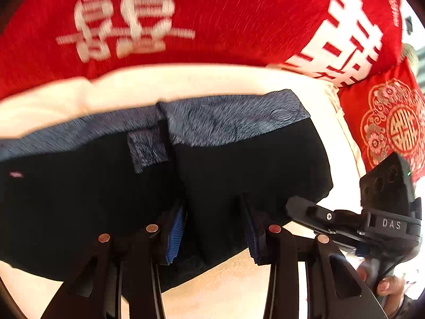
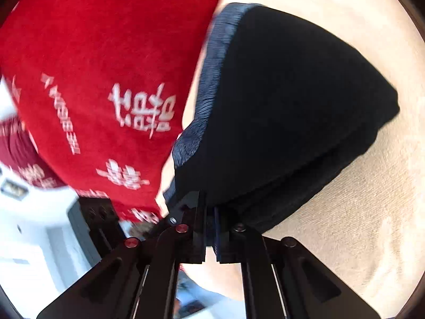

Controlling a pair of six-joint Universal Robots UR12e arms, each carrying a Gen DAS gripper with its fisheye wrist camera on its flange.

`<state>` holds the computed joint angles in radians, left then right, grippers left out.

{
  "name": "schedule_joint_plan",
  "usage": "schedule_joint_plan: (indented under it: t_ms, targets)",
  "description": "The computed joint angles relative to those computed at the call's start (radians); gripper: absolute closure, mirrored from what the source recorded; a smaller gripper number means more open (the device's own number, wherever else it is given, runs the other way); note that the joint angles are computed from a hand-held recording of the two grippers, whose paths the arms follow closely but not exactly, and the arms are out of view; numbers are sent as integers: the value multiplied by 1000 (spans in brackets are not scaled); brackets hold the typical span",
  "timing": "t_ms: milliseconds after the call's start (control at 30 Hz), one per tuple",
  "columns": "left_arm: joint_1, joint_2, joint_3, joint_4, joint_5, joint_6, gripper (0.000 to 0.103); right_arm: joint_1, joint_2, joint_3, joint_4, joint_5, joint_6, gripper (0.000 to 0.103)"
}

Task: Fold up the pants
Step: 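Fold the lifted end over onto the trousers with the right gripper, then release the folded end with the right gripper and withdraw it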

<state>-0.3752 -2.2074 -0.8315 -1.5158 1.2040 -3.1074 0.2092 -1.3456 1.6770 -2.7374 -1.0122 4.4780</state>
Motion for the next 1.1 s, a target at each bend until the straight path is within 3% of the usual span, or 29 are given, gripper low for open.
schedule_joint_plan:
  t_ms: [133,233,267,300,367,433,500,633,800,833,900,967,1100]
  targets:
    - [-10,18,-53,-33,117,-13,60,14,25,-43,219,32,-135,98]
    - [-9,49,-115,49,120,-47,54,1,33,-56,242,100,-197,96]
    - [-12,52,-115,56,143,-49,46,-4,34,-74,298,128,-266,88]
    - [-18,55,-113,65,189,-63,32,-7,32,-100,375,141,-355,83]
    - [-13,62,-115,74,203,-85,32,-13,16,-126,433,122,-474,63]
    - [-4,63,-101,76,214,-117,32,-33,-12,-126,412,58,-538,54]
    - [0,60,-82,86,222,-132,32,-64,-35,-110,370,-22,-521,47]
    - [-1,24,-9,96,201,-131,32,-141,-19,-88,319,-41,-453,47]
    - [-37,-77,121,78,161,-156,32,-188,60,-92,243,91,-391,47]
    - [-45,-93,132,79,160,-162,32,-195,82,-85,193,157,-360,47]
    - [-54,-108,148,65,168,-169,32,-198,109,-92,190,220,-336,56]
    - [-59,-114,148,38,199,-175,32,-196,111,-93,203,224,-337,70]
    - [-51,-74,74,66,186,-156,32,-195,84,-88,233,227,-380,76]
